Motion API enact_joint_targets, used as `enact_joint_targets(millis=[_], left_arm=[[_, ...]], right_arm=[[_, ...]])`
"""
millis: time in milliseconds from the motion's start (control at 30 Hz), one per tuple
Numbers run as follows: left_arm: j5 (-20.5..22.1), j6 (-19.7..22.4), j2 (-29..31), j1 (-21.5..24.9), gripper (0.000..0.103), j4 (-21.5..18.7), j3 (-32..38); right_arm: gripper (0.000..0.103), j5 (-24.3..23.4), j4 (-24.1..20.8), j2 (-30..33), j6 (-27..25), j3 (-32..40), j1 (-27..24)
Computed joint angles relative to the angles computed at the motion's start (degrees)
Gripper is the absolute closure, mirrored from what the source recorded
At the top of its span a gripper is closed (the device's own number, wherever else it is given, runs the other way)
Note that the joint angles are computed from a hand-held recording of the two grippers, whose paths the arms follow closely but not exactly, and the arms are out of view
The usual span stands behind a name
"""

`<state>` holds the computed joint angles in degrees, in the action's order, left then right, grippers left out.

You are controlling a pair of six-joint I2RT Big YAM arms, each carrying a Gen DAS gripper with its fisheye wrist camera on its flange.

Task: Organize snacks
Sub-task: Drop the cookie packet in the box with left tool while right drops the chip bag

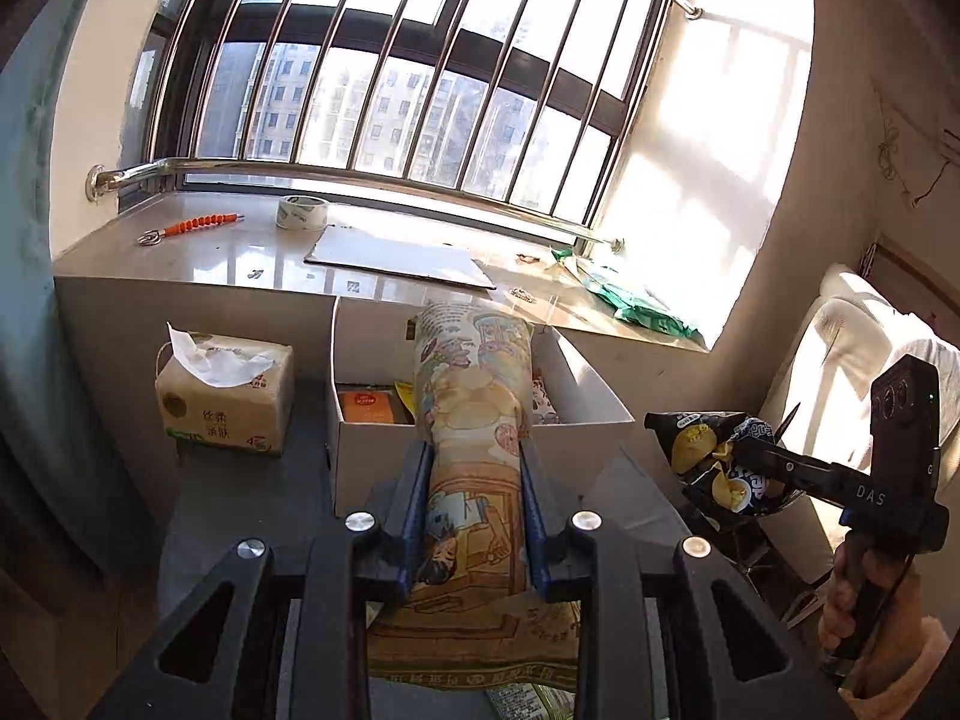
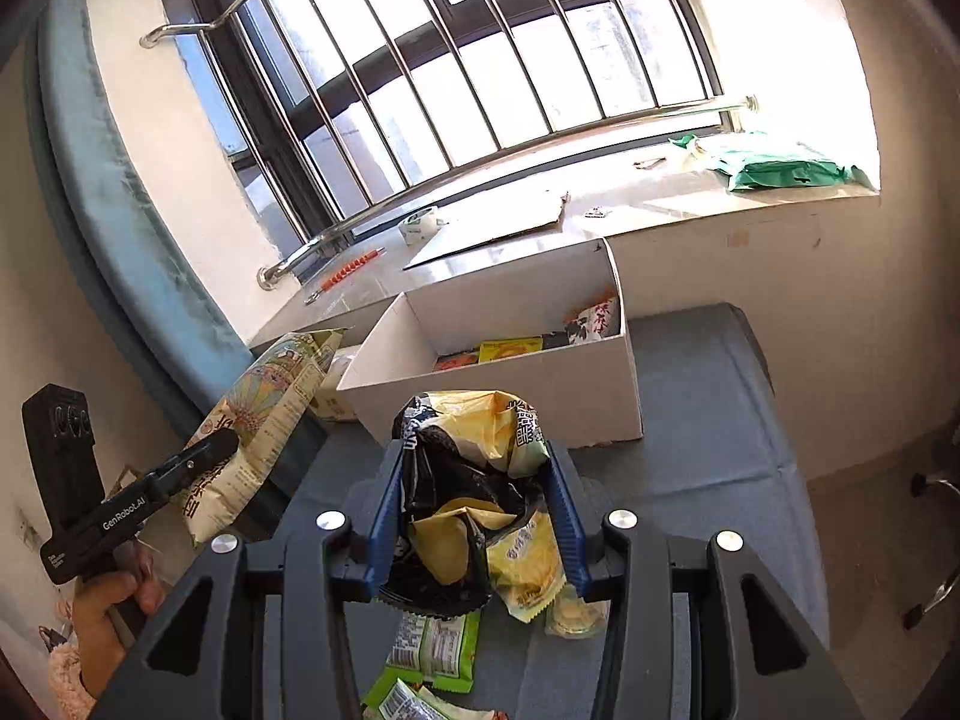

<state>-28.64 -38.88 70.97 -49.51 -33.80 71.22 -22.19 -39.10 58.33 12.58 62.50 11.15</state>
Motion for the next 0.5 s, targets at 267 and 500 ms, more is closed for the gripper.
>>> enact_joint_targets(millis=[267, 500], left_arm=[[9.59, 1.32, 11.57, 10.89, 0.072, -4.23, 12.91], [10.16, 3.52, 19.49, 13.47, 0.071, -8.78, 19.75]], right_arm=[[0.055, 3.81, -3.26, 18.98, -0.32, 18.71, 1.39], [0.054, 9.36, -7.48, 29.65, -2.19, 28.47, 1.93]])
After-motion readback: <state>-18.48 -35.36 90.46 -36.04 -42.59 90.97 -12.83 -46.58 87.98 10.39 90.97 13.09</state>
